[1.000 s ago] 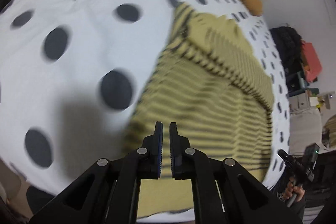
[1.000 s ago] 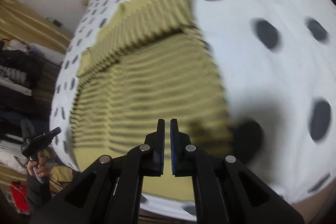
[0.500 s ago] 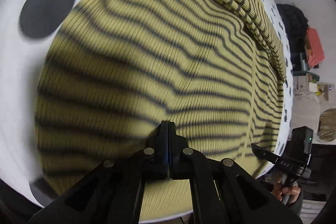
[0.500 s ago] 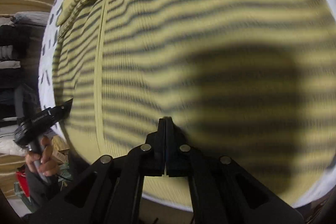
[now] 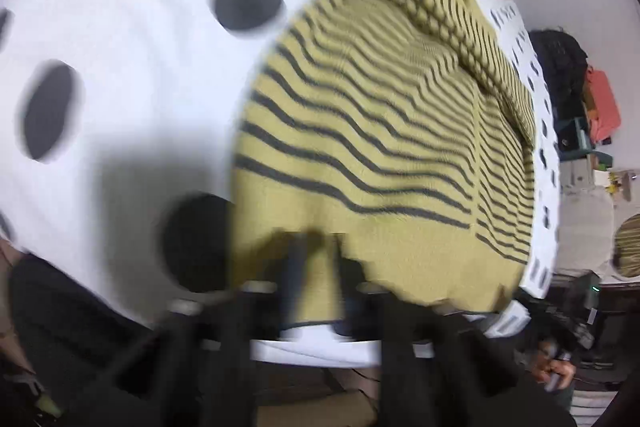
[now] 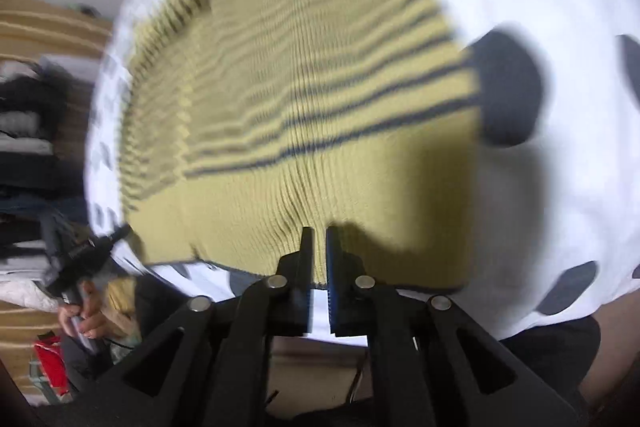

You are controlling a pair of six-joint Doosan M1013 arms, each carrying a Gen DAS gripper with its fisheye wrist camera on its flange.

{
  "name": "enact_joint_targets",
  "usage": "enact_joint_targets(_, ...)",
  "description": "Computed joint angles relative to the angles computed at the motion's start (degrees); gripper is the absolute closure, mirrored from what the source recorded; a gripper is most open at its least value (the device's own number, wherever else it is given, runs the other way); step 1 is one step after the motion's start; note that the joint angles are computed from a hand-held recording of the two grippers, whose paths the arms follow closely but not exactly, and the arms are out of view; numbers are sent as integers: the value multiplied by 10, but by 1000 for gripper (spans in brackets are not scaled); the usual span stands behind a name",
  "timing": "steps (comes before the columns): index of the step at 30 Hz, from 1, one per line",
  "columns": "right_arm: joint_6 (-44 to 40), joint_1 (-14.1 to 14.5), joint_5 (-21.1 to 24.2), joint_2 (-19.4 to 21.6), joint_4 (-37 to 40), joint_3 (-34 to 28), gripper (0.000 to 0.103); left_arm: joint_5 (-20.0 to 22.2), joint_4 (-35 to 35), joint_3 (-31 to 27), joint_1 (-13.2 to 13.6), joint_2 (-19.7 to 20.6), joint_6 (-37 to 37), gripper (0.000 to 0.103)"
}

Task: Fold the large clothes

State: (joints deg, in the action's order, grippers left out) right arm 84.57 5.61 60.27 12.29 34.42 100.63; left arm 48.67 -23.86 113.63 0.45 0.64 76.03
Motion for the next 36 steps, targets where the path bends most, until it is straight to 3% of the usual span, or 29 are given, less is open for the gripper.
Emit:
enact_joint_targets(1, 1, -10, -16, -10, -1, 10, 47, -13, 28, 5, 0, -9, -14, 26)
enact_joint_targets(2, 5, -17, -27, -16, -9, 17, 33, -25, 61, 10, -1, -17, -31, 21)
enact_joint_targets(5, -15, -43, -64, -26, -4, 40, 29, -27, 75, 16, 12, -19, -12, 21)
enact_joint_targets(6, -22, -49, -60, -21, 0, 41, 29, -24, 78, 17, 16, -16, -7, 21)
enact_joint_targets(8, -31, -49, -46, -8, 5, 38, 29, -23, 17, 25, 34, -8, 58, 21)
enact_joint_targets(11, -73, -53, -34, 7, 51, 39, 29, -19, -11, 25, 22, 10, 88, 21)
enact_joint_targets(14, -119, -52, -30, 9, 95, 42, 37, -26, -1, 24, 5, 15, 84, 21)
enact_joint_targets(16, -165, -54, 1, 13, 140, 43, 68, -30, -54, 28, 11, 13, 127, 21)
enact_joint_targets(17, -169, -52, 12, 17, 142, 41, 69, -34, -82, 31, 13, 12, 151, 25)
enact_joint_targets(18, -172, -49, 21, 21, 136, 38, 71, -32, -92, 30, 12, 12, 161, 44)
enact_joint_targets(20, -177, -49, 31, 27, 140, 37, 72, -18, -47, 19, -2, 25, 124, 74)
enact_joint_targets(23, -194, -50, 36, 32, 182, 42, 78, -27, -71, 24, 5, 20, 120, 91)
enact_joint_targets(26, -230, -56, 37, 23, 230, 52, 80, -42, -129, 40, 23, 2, 149, 92)
enact_joint_targets(28, -234, -54, 36, 22, 228, 51, 80, -34, -116, 38, 25, 6, 140, 92)
enact_joint_targets(32, -171, -41, 42, 44, 167, 32, 78, -21, -120, 37, 28, 24, 148, 82)
enact_joint_targets(34, -160, -45, 43, 50, 188, 35, 78, -13, -186, 42, 40, 25, 201, 54)
enact_joint_targets(35, -159, -45, 41, 50, 196, 37, 78, -1, -217, 43, 42, 25, 235, 30)
enact_joint_targets(36, -160, -45, 38, 49, 201, 40, 78, 1, -219, 41, 36, 25, 248, 28)
